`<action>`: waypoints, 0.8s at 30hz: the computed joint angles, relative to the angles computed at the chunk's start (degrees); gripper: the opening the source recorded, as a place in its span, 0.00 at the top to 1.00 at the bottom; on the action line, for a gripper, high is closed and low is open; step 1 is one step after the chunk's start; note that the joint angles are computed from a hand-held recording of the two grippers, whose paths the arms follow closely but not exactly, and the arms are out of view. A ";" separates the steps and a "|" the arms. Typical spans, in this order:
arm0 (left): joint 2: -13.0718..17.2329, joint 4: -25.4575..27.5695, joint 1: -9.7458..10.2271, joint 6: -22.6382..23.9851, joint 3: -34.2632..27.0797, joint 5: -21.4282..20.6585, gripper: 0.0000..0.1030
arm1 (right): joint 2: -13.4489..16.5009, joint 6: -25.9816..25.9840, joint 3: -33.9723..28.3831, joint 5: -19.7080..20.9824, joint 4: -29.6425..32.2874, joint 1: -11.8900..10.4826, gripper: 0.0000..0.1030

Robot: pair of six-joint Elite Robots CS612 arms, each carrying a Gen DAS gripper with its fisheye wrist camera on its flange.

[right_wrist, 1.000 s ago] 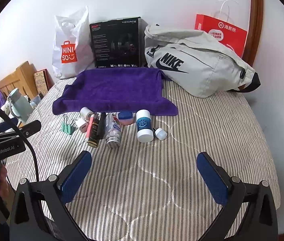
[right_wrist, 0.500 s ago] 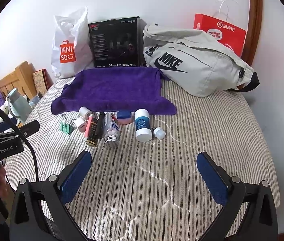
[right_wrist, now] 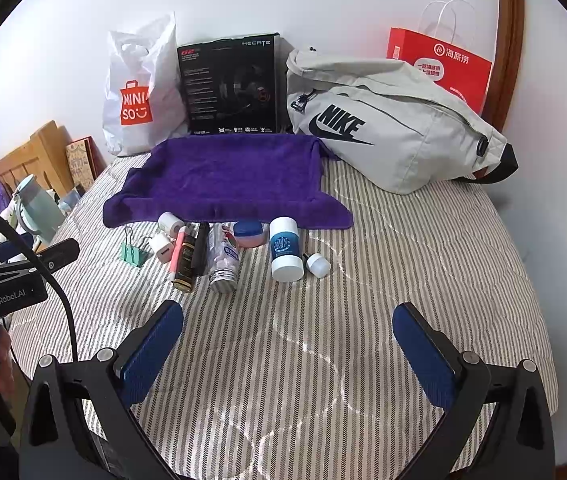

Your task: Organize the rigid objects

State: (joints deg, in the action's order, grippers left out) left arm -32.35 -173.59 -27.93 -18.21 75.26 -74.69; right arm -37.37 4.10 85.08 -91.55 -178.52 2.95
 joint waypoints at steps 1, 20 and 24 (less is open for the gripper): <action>-0.03 0.07 -0.02 -0.01 0.03 0.15 0.00 | -0.02 -0.10 0.00 0.00 0.06 0.00 0.00; 5.05 7.14 1.65 0.27 -7.63 -2.40 0.00 | 1.82 0.81 -2.96 -0.39 3.17 -0.73 0.00; 7.18 10.16 1.85 1.38 -10.46 -0.80 0.00 | 3.15 1.10 -4.79 -0.48 4.88 -1.11 0.00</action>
State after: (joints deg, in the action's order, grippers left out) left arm -25.17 -163.42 -26.08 -16.83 64.81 -75.49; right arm -34.22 5.20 80.28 -92.03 -173.64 1.84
